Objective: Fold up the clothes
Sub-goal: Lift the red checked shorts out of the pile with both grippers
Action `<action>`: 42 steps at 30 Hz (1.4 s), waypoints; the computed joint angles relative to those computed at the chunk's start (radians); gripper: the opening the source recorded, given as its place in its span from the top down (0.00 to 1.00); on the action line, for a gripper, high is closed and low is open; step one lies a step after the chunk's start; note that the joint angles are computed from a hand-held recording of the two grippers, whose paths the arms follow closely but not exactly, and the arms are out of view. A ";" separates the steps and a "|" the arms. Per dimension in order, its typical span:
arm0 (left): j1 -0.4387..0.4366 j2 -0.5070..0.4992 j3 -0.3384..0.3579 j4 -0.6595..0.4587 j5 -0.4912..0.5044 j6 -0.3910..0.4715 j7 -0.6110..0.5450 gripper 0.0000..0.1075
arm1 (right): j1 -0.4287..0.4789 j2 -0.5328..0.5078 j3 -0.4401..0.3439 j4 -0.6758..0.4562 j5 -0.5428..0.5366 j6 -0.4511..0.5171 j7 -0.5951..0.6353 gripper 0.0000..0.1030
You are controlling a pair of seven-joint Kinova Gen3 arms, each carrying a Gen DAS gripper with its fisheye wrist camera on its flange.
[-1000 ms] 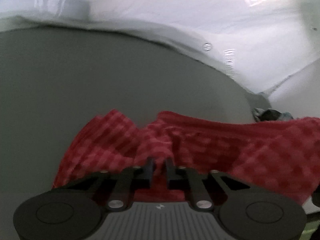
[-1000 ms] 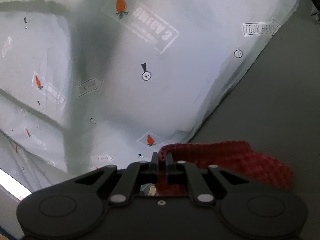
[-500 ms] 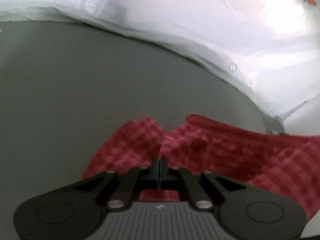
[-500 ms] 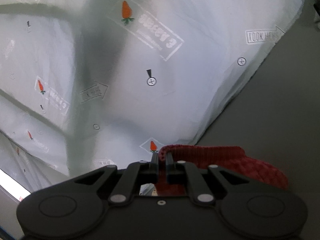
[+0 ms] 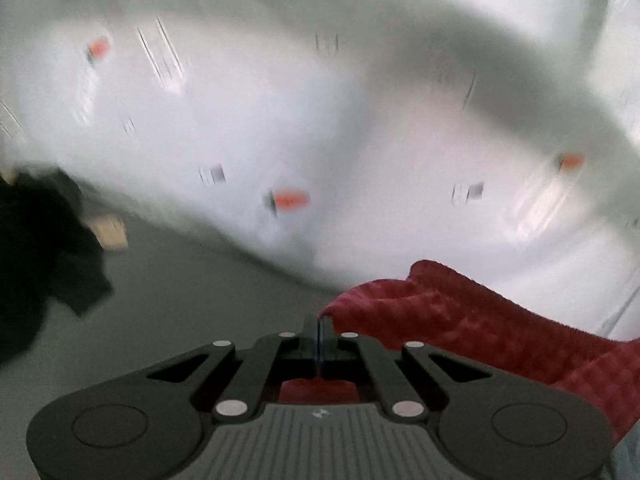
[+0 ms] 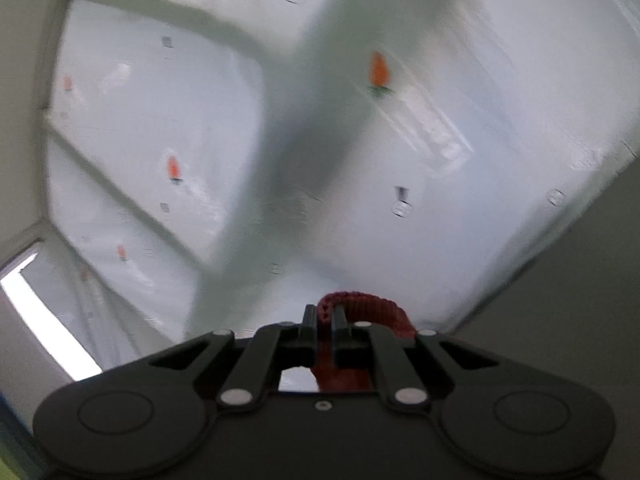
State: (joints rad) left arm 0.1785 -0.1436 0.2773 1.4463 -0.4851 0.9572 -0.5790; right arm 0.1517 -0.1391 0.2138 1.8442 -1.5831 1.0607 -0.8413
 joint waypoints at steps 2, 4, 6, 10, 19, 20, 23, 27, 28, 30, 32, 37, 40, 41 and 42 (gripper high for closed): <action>-0.010 -0.044 0.038 -0.001 -0.066 0.018 0.056 1.00 | 0.001 -0.019 0.013 -0.001 -0.025 0.034 0.022 0.94; -0.031 -0.084 0.082 -0.004 -0.110 0.036 0.097 1.00 | 0.000 -0.044 0.026 -0.003 -0.044 0.061 0.037 0.93; -0.060 -0.128 0.117 -0.006 -0.133 0.049 0.107 1.00 | -0.004 -0.072 0.042 -0.002 -0.055 0.082 0.053 0.93; -0.116 -0.212 0.176 -0.007 -0.131 0.087 0.109 1.00 | -0.021 -0.130 0.079 0.005 -0.055 0.111 0.051 0.93; -0.174 -0.359 0.169 0.030 0.031 0.188 0.031 1.00 | -0.075 -0.233 0.151 0.053 0.039 0.122 -0.012 0.93; -0.182 -0.359 0.166 0.032 0.050 0.201 0.018 1.00 | -0.097 -0.230 0.165 0.047 0.061 0.133 -0.034 0.93; -0.205 -0.357 0.156 0.039 0.106 0.239 -0.019 1.00 | -0.113 -0.215 0.153 0.046 0.115 0.112 -0.076 0.93; -0.227 -0.349 0.114 0.099 0.172 0.233 -0.075 1.00 | -0.121 -0.167 0.092 0.012 0.246 0.048 -0.126 0.93; -0.237 -0.337 0.109 0.109 0.183 0.224 -0.091 1.00 | -0.127 -0.152 0.081 0.004 0.270 0.035 -0.131 0.93; -0.245 -0.320 0.091 0.140 0.204 0.194 -0.119 1.00 | -0.138 -0.114 0.054 -0.016 0.315 0.003 -0.139 0.93; -0.256 -0.280 0.083 0.157 0.206 0.156 -0.138 1.00 | -0.147 -0.067 0.034 -0.034 0.332 -0.022 -0.124 0.93; -0.248 -0.130 0.062 0.174 0.161 0.051 -0.144 1.00 | -0.151 0.103 -0.066 -0.116 0.369 -0.129 -0.084 0.93; -0.232 -0.017 0.039 0.173 0.112 -0.032 -0.125 1.00 | -0.152 0.225 -0.132 -0.174 0.376 -0.212 -0.042 0.93; -0.227 0.020 0.031 0.171 0.092 -0.061 -0.117 1.00 | -0.151 0.263 -0.151 -0.193 0.376 -0.236 -0.028 0.93; -0.222 0.059 0.021 0.167 0.069 -0.092 -0.107 1.00 | -0.154 0.307 -0.171 -0.214 0.374 -0.270 -0.013 0.93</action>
State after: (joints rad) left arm -0.0436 -0.0844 0.2982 1.6128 -0.4157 0.8657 -0.6862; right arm -0.0024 0.1675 0.0427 1.6301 -1.2092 0.7908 -0.8539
